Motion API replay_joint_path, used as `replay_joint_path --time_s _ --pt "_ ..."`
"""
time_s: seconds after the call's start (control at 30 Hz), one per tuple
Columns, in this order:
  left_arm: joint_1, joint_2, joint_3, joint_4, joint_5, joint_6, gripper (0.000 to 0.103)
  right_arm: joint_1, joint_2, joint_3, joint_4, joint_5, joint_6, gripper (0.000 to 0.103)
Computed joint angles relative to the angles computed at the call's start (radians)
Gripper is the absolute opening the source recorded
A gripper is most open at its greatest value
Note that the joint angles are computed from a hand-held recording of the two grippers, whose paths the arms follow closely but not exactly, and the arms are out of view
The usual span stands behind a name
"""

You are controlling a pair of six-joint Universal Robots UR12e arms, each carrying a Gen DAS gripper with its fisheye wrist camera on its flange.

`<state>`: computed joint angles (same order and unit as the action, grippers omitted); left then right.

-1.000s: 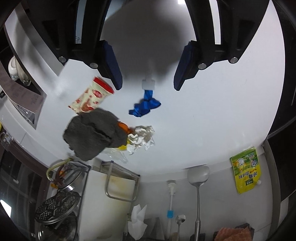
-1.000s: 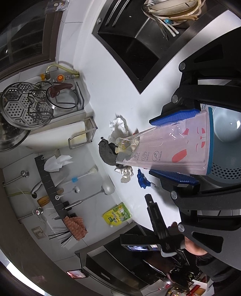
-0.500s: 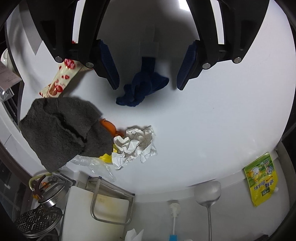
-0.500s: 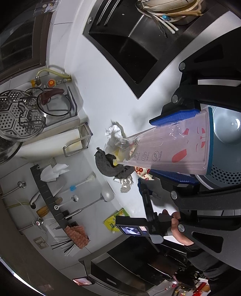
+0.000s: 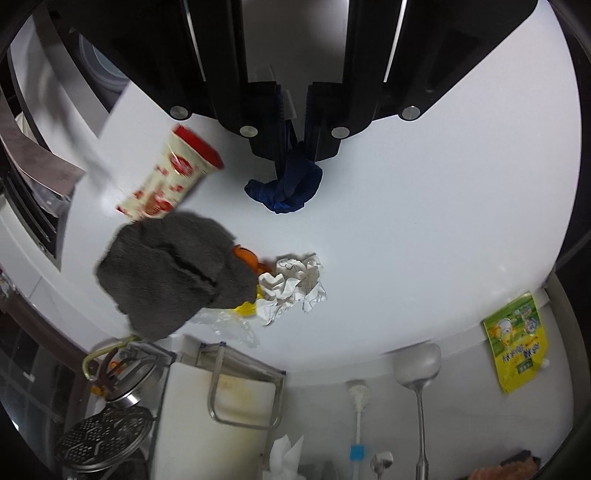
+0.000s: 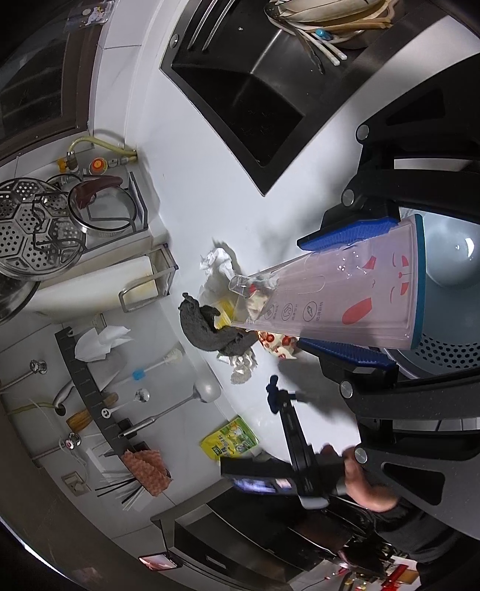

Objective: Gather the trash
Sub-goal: 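Carry the pink box and blue nozzle in both tools over the grey basket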

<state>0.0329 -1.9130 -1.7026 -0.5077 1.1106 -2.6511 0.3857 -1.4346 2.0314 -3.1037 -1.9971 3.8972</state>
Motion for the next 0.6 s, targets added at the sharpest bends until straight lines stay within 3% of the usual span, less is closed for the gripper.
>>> replay_joint_path --time_s 0.27,0.6 --pt "0.065 0.143 -0.158 0.031 -0.102 0.101 0.009 0.048 -0.009 0.001 0.036 -0.033 0.007 0.046" --pt "0.099 0.258 -0.297 -0.053 -0.165 0.227 0.009 0.108 -0.03 0.031 0.095 -0.053 0.05 0.046"
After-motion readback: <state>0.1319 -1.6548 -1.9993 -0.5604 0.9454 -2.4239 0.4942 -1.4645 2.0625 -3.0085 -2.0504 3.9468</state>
